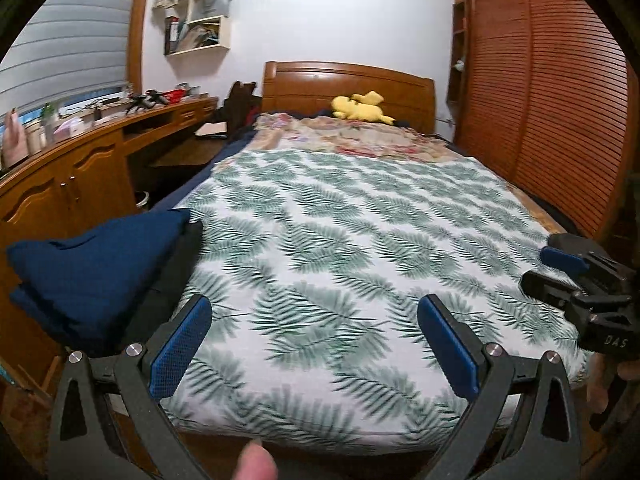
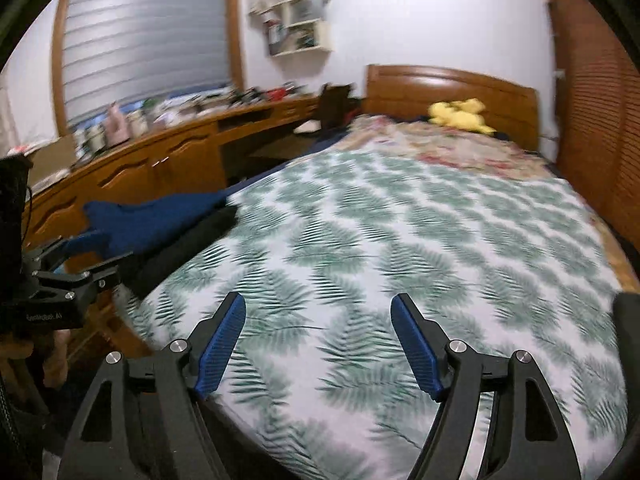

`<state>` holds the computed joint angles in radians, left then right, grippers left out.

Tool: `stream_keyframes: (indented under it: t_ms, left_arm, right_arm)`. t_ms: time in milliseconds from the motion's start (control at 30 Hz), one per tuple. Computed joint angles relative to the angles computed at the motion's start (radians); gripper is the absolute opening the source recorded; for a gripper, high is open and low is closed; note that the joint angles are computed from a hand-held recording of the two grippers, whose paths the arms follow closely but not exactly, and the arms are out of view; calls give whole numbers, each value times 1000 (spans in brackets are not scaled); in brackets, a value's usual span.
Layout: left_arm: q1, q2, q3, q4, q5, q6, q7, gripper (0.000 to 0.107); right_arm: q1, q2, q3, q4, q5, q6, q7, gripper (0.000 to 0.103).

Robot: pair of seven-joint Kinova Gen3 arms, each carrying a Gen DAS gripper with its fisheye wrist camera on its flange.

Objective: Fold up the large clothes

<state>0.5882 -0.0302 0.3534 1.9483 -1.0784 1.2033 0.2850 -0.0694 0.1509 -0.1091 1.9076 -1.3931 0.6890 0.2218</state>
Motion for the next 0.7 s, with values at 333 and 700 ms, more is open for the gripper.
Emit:
stream_keyframes:
  t_ms: [333, 700]
  left_arm:
    - [111, 91, 3, -156, -84, 46, -62, 102]
    - [247, 129, -2, -247, -125, 201, -73, 102]
  right_arm:
    - [129, -179, 160, 169, -146, 138, 90, 77]
    - [215, -342, 291, 310, -123, 288, 130, 77]
